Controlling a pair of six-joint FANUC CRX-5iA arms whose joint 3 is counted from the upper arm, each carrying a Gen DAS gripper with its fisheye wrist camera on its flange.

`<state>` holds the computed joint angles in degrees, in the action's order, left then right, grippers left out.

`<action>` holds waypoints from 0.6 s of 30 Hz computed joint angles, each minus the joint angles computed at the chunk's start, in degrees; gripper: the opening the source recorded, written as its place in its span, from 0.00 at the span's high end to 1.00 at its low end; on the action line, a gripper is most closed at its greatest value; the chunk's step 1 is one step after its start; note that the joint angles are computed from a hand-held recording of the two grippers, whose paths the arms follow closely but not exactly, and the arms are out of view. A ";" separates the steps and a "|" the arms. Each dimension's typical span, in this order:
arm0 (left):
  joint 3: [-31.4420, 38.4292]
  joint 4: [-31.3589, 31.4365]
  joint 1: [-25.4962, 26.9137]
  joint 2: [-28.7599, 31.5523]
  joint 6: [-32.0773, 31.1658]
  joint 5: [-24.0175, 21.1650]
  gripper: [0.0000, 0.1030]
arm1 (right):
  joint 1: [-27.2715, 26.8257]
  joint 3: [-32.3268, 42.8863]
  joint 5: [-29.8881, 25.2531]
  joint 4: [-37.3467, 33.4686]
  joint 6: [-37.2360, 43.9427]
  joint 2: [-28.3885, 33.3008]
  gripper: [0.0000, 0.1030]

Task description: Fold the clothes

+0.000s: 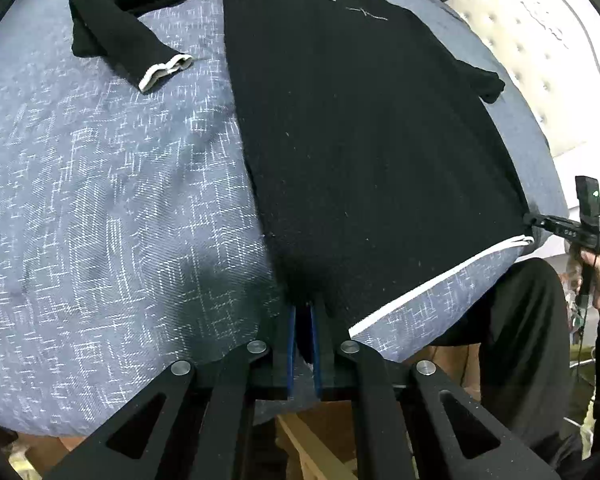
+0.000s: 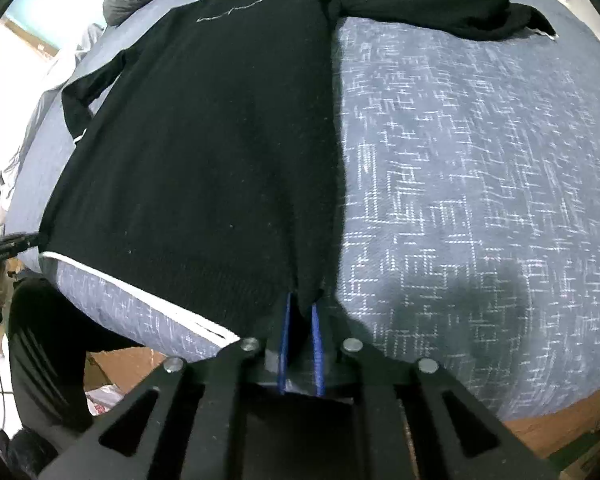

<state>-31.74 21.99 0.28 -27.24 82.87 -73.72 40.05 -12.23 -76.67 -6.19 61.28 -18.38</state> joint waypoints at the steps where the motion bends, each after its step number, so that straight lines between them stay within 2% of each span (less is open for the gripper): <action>1: 0.31 0.01 0.19 -0.06 0.33 -0.24 0.86 | -0.55 0.19 -0.12 -0.28 -0.12 -0.16 0.86; 2: 1.00 -0.48 0.38 -0.20 0.83 -0.56 0.85 | -1.14 0.40 -0.26 -0.58 -0.20 -0.30 0.81; 4: 2.90 -2.16 0.55 -0.30 1.46 -0.89 0.69 | -2.76 0.91 -0.21 -1.21 0.29 -1.03 0.78; 6: 4.49 -2.38 1.68 0.10 1.00 -0.46 0.59 | -5.07 1.93 0.73 -1.13 0.89 -1.50 0.74; 10: 8.46 -2.05 3.19 3.54 0.22 2.44 0.58 | -9.77 5.18 4.90 -0.68 2.17 -0.54 0.70; 12: 10.48 -1.53 3.33 5.96 0.17 4.44 0.53 | -11.15 7.14 7.30 0.20 2.66 1.06 0.69; 14: 12.79 -0.16 4.08 8.76 -0.92 6.10 0.51 | -12.74 10.83 8.80 0.40 4.84 4.84 0.69; 16: 15.99 -0.02 4.34 12.06 -1.12 7.65 0.44 | -13.70 13.64 9.43 0.96 7.06 7.85 0.69; 18: 20.03 0.02 3.93 16.54 -0.67 9.33 0.43 | -13.71 16.01 10.23 1.31 8.33 10.79 0.69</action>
<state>-11.71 22.01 4.21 -10.70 82.20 -64.39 26.34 3.77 -66.44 -4.88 69.61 -7.59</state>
